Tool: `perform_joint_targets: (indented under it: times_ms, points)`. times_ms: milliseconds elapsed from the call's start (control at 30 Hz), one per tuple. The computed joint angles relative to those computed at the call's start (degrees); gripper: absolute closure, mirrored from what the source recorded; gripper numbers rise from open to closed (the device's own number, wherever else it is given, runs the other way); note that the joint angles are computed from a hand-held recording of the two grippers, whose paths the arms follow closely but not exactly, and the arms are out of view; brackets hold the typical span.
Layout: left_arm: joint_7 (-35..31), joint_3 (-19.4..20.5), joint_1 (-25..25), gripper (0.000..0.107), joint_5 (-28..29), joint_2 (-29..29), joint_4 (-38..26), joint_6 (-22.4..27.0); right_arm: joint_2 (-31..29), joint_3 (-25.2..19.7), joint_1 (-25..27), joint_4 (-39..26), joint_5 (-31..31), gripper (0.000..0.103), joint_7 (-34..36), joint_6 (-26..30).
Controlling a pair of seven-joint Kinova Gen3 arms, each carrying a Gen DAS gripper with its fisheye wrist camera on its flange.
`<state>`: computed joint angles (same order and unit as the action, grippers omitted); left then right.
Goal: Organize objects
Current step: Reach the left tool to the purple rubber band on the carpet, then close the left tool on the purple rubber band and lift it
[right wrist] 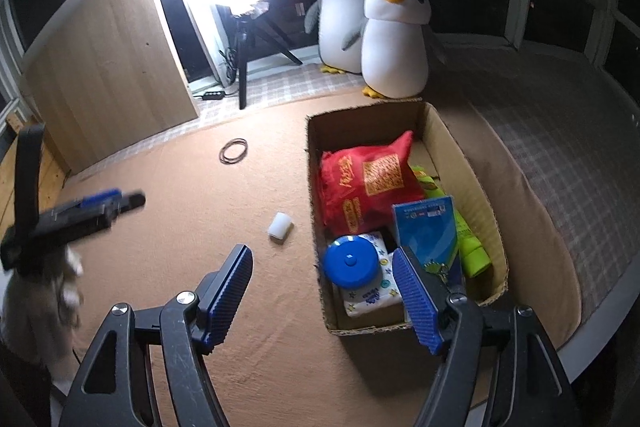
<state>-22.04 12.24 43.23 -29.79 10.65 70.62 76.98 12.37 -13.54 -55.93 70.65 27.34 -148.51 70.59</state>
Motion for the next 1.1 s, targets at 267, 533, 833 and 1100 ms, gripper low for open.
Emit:
perform_joint_targets:
  times_ms: [267, 533, 833, 1100]
  points:
    - [-7.66, -2.97, -4.67, 0.035, 5.86, 6.89, -5.91, -3.54, -1.26, -0.11, 1.35, 1.7, -0.93, 0.034, -1.48, -0.04]
    - [-11.79, -6.59, -8.89, 0.035, 14.26, 14.41, -12.61, -3.93, -1.83, -0.4, 3.16, 3.16, -2.66, 0.034, -1.86, -0.65]
    - [-13.17, -9.55, -9.42, 0.035, 16.12, 21.36, -19.72, -0.41, -2.16, -0.35, 5.66, 5.19, -5.77, 0.034, -2.19, -1.6]
    - [-16.22, -11.03, -9.25, 0.035, 16.09, 26.89, -27.73, 5.53, -2.52, -0.28, 7.23, 6.18, -7.21, 0.034, -1.69, -2.45]
